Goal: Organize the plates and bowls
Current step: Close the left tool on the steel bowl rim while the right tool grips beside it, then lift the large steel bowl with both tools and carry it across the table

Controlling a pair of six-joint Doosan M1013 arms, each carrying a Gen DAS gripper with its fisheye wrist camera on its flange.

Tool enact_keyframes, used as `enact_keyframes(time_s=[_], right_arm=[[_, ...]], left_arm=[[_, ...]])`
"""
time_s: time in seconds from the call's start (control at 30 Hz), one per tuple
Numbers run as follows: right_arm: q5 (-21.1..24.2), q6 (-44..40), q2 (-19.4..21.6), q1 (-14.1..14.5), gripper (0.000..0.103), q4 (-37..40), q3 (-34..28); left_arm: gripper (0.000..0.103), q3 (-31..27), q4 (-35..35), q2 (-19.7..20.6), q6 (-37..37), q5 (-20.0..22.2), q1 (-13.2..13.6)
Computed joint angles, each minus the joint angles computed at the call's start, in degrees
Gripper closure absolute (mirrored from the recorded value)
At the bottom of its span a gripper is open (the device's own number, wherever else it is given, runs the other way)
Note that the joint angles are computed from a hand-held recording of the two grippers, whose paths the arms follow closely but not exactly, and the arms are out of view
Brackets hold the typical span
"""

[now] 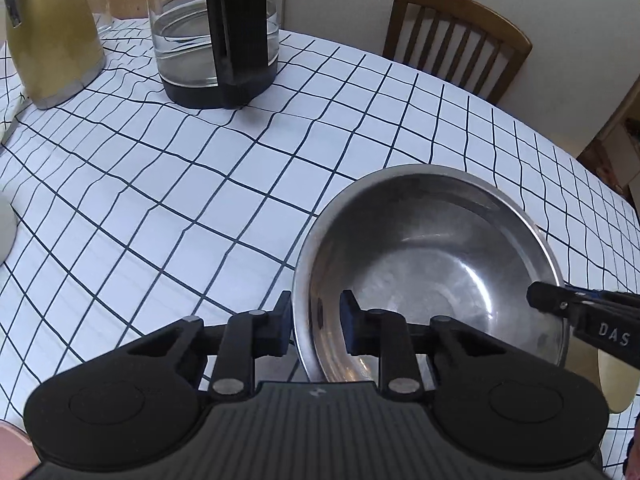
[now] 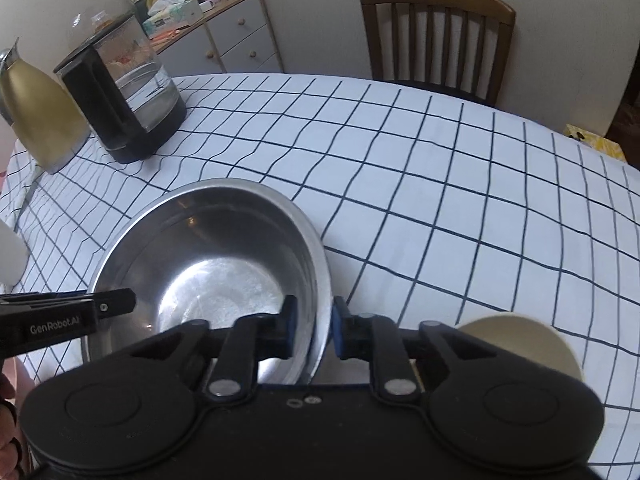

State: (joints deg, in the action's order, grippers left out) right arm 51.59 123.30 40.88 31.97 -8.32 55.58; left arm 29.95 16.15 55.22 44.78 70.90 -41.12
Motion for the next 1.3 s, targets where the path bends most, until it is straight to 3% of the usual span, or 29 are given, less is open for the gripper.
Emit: enact_keyframes(time_s=[0.67, 1.3], right_arm=[[-5.57, 8.58, -4.92, 2.38, 0.09, -13.04, 2.69], [0.32, 27.71, -14.61, 8.65, 0.091, -21.74, 12.46]], left_arm=[[0.08, 3.86, 3.86, -5.87, 1.72, -5.53, -1.04], [0.08, 22.21, -1.21, -19.46, 11.25, -14.09, -3.73]])
